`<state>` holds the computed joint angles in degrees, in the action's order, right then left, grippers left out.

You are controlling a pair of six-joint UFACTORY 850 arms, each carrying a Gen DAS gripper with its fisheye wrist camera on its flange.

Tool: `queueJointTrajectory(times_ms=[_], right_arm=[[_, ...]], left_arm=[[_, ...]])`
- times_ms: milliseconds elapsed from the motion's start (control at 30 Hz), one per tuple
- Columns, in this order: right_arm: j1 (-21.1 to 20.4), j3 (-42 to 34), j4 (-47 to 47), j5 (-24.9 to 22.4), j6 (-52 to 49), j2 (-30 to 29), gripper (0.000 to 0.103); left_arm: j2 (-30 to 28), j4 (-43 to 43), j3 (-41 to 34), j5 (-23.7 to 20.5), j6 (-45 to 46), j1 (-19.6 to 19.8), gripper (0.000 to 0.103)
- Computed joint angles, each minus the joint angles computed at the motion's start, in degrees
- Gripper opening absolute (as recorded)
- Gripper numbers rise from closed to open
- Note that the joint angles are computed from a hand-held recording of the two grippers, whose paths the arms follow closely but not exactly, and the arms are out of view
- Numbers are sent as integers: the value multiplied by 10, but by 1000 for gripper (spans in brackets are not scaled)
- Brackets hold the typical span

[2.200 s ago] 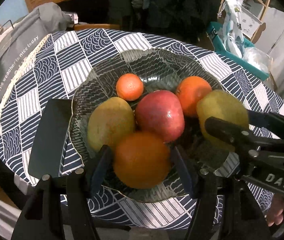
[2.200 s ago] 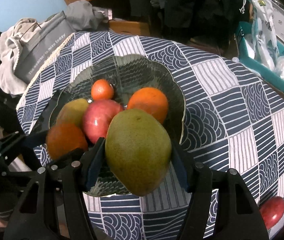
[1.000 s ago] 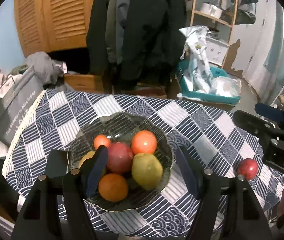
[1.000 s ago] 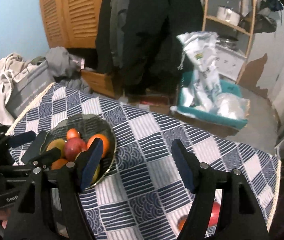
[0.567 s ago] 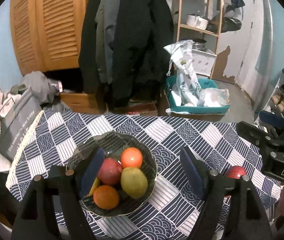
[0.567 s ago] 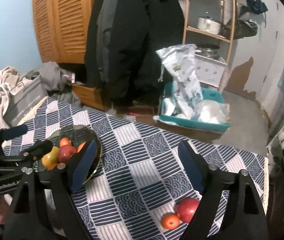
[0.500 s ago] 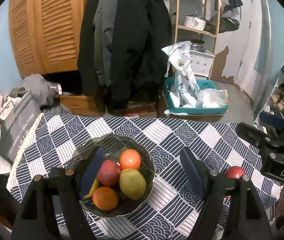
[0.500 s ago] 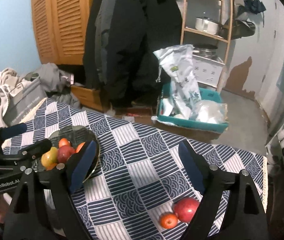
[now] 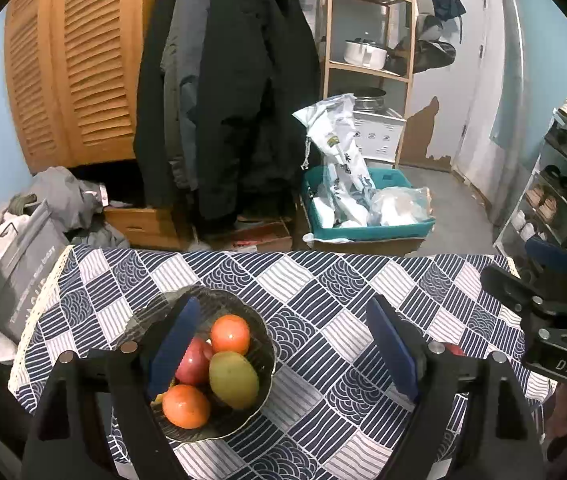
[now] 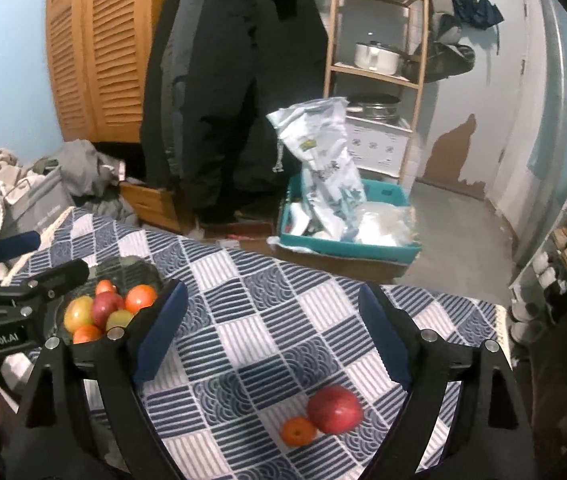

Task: Organize fruits
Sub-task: 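Move right gripper toward the red apple while left gripper heads for the tangerine, then close right gripper on the red apple while left gripper approaches the tangerine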

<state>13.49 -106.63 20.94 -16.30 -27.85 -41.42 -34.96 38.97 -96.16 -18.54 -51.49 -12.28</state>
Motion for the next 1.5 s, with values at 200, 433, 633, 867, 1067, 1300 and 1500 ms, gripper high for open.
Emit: queueJointTrajectory(times_ms=[200,433,633,867,1067,1300,1500], right_arm=[[-13,19,-25,12,25,10,87],[-24,39,-89,25,81,19,87],[-32,37,-122,14,115,14,87],[-39,26,-149,-8,138,-1,87],[-50,0,-128,-47,136,-29,87],[-60,-67,-127,-119,165,-95,87],[-65,-114,-124,-179,179,-147,87]], left_arm=[[-16,-29,-23,-9,34,-9,87],[-34,-57,-45,-21,72,-20,87],[-53,-89,-67,-32,110,-26,87],[-84,-106,-100,-58,138,-32,87],[-122,-127,-140,-88,167,-38,87],[-175,-158,-197,-131,207,-43,87],[-220,-188,-250,-174,237,-48,87]])
